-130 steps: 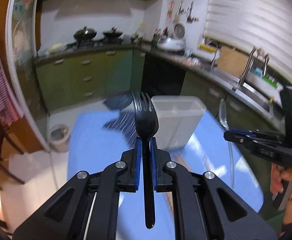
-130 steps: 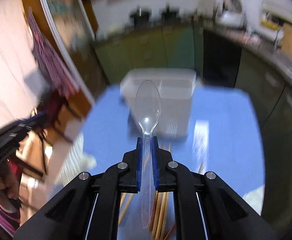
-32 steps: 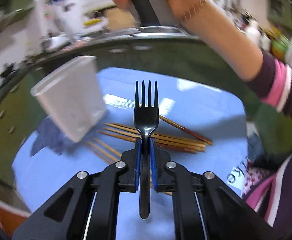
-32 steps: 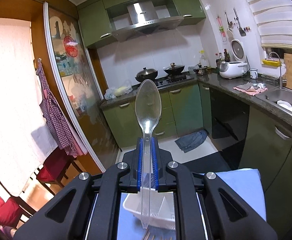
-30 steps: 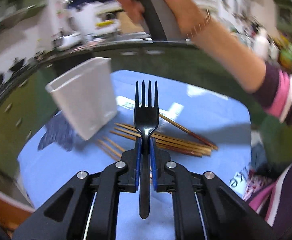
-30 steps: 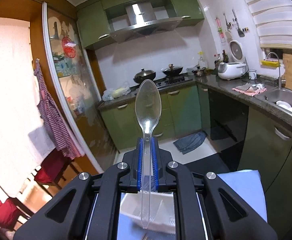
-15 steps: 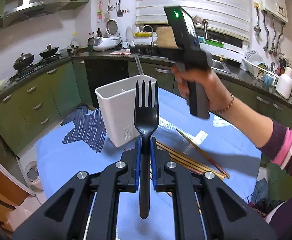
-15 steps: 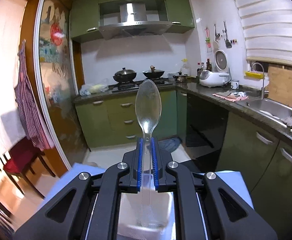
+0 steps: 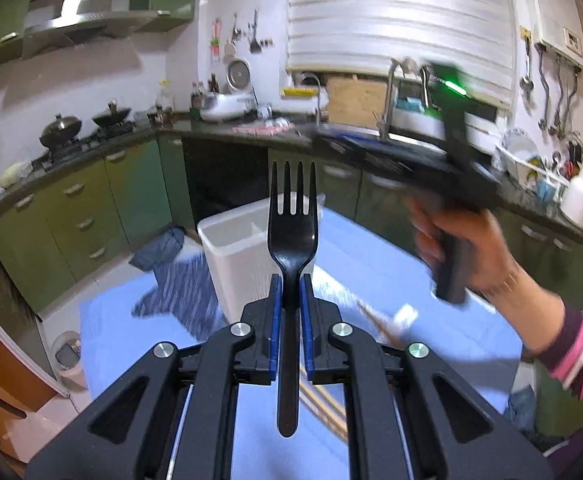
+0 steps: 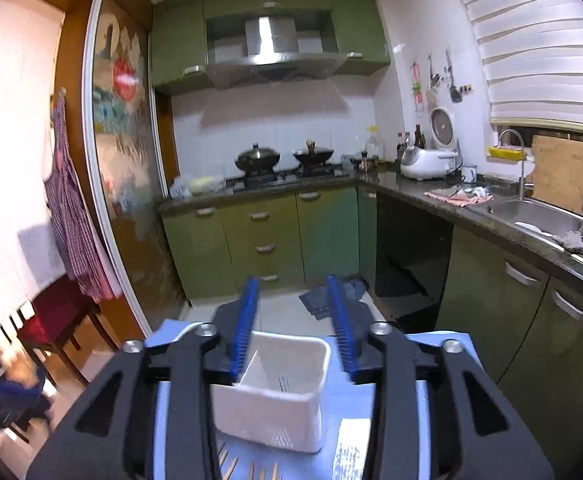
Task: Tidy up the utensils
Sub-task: 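Open the right gripper to drop the spoon into the caddy while the left gripper brings the fork over, then open the left gripper to drop the black fork into the caddy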
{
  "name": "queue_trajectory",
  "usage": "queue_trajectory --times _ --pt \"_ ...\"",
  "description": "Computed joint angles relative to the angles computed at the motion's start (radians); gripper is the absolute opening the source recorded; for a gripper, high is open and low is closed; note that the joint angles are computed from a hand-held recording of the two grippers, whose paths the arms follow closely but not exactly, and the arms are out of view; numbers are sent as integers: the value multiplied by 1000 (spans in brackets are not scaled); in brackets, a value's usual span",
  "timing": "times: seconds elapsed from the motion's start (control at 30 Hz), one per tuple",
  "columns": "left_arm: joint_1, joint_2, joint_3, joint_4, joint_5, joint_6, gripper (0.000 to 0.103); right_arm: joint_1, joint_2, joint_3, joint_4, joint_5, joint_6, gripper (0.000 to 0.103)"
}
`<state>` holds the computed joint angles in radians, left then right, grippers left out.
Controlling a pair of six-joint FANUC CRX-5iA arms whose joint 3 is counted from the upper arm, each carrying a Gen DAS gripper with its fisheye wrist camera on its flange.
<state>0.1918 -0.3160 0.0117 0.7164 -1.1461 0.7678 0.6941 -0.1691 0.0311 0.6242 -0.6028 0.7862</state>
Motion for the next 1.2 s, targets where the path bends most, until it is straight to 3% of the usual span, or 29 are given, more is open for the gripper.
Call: queue_trajectory --times 0.07,0.17,0.33,0.5,0.7,0.97,1.03,1.1,1.2 --pt "-21 12 11 17 53 7 9 12 -85 -84 25 15 -40 44" --pt "-82 39 16 49 210 6 9 38 -197 -200 84 -6 -111 44" --pt "-163 127 34 114 396 7 9 92 -364 -365 171 -85 -222 44" --pt "-217 218 97 36 532 100 9 126 -488 -460 200 -159 -277 44" --pt "-221 283 162 -101 523 253 9 142 -555 -496 187 -188 -279 44" --pt "-197 251 140 -212 409 339 9 135 -479 -404 111 -191 -204 44" --pt "-188 247 131 -210 373 336 12 142 -473 -395 104 -190 -200 44" --pt "-181 244 124 -211 348 341 23 149 -459 -381 107 -198 -197 44" --pt "-170 228 109 -202 345 329 26 171 -455 -374 126 -218 -202 44"
